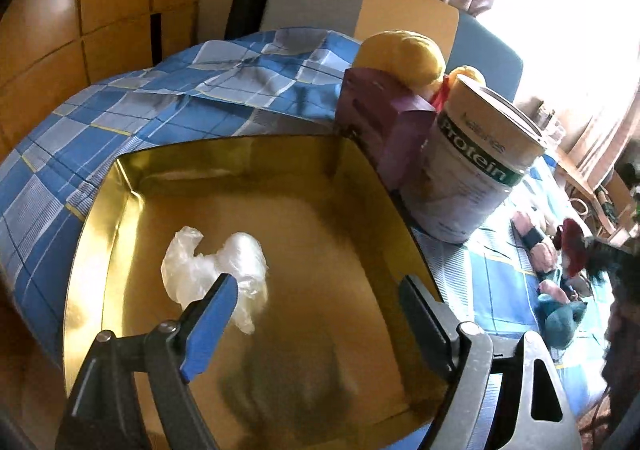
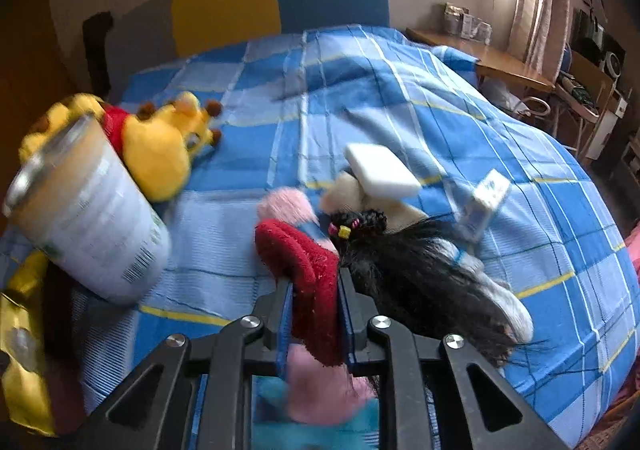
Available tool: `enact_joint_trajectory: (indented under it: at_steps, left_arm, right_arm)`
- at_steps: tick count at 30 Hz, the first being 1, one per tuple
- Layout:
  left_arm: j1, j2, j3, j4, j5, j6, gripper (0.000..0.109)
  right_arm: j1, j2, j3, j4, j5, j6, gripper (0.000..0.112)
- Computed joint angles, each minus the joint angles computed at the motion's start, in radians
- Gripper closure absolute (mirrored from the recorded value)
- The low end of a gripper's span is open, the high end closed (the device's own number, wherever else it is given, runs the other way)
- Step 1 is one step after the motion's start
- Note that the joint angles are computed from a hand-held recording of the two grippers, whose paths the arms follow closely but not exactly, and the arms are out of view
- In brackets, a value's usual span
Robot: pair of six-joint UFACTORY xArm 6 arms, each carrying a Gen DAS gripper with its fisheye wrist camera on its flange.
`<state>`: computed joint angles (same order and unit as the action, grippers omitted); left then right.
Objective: Organize soft objects
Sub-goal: 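Carry the plastic bag into the gold tray and open the left gripper, then carry the red-and-black doll into the gold tray and release it with the right gripper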
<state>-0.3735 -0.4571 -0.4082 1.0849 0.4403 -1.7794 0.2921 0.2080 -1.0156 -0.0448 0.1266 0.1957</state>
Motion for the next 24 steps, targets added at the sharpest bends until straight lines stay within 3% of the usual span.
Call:
enact_joint_trajectory:
  at_steps: [8, 14, 18, 20, 23, 24]
  left_arm:
    - [-0.03, -0.025, 0.01, 0.006, 0.008, 0.005, 0.025]
    - [-0.049, -0.054, 0.021, 0.014, 0.028, 0.017, 0.025]
    - [-0.05, -0.08, 0.038, 0.001, 0.031, 0.028, 0.025]
    - [-0.045, -0.098, 0.052, 0.004, 0.024, 0.025, 0.025]
    - [-0.036, -0.112, 0.064, 0.0, 0.02, 0.022, 0.025]
    - [-0.034, -0.112, 0.066, -0.001, 0.021, 0.021, 0.025]
  right_arm:
    - [0.069, -0.009, -0.089, 0.134, -0.023, -0.096, 0.094]
    - [0.156, 0.027, -0.241, 0.4, -0.001, -0.314, 0.098]
    - [0.203, 0.054, -0.308, 0.228, -0.013, -0.2, 0.1]
    - [0.219, 0.052, -0.314, 0.249, -0.017, -0.211, 0.1]
    - [0.222, 0.029, -0.287, 0.159, -0.058, -0.134, 0.101]
    - [0.228, 0.022, -0.283, 0.195, -0.068, -0.164, 0.101]
